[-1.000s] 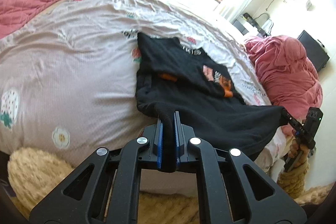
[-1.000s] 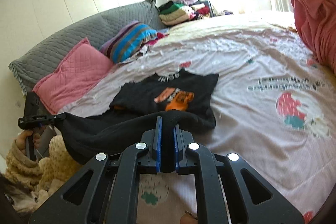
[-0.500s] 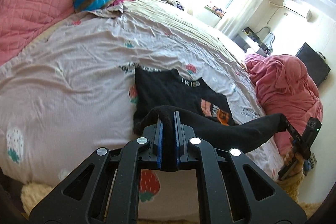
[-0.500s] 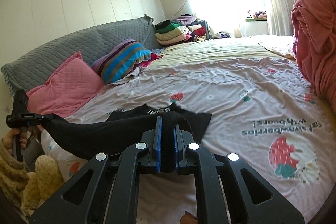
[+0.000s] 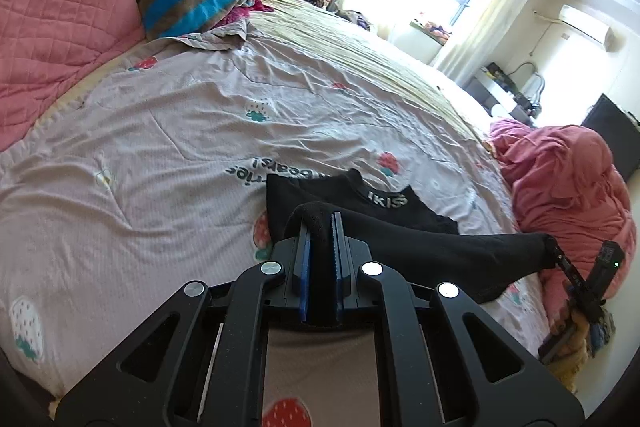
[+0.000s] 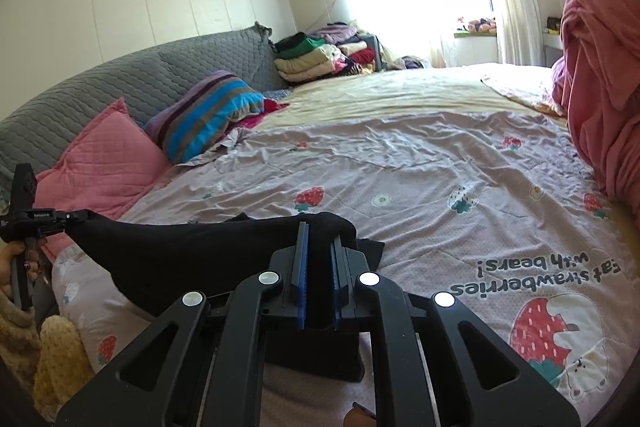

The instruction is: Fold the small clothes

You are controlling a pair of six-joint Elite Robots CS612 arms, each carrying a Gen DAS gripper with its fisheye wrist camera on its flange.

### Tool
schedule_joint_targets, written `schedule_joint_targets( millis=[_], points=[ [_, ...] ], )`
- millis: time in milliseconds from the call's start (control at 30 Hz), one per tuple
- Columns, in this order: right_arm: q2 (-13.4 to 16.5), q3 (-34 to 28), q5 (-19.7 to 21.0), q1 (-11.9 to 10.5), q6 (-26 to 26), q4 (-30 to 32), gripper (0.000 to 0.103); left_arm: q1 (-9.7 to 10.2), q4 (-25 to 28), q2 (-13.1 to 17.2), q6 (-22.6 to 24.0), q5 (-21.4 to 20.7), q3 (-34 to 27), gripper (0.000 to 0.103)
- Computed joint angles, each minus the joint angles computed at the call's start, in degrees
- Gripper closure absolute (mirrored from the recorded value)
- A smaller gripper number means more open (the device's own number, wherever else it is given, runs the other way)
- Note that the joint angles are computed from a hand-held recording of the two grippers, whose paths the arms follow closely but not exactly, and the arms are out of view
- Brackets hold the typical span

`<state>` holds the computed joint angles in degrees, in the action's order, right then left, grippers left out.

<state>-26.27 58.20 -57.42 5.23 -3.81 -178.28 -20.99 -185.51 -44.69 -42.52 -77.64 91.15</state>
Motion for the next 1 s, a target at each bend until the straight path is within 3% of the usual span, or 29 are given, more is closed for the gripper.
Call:
schedule_joint_targets(
  millis=[567,633,767,833,1000],
  points=[
    [7.59,-12.84,-6.78,1.69,-0.95,14.26,0.095,1.55,9.58,6.23,-0.06,0.34,-8.75,0.099],
    [8.06,-13.65,-7.77,1.94,-1.58,15.67,0.09,1.47,9.88,6.5,0.03,0.66,-9.0,0.098],
    [7.5,-11.99,-9.5,2.2,-2.51,13.8,0.077,0.96,9.97,6.3,0.37,2.81,-8.2,0.093],
    [6.99,-10.85,-10.33,2.27,-2.61,12.54,0.065,0.53,9.12,6.0,0.85,3.86,-7.34,0.089],
    [5.03,-6.36,-9.83,2.29,-4.14,7.73,0.065,-0.9,6.8,5.34,3.14,6.23,-5.5,0.087]
  ],
)
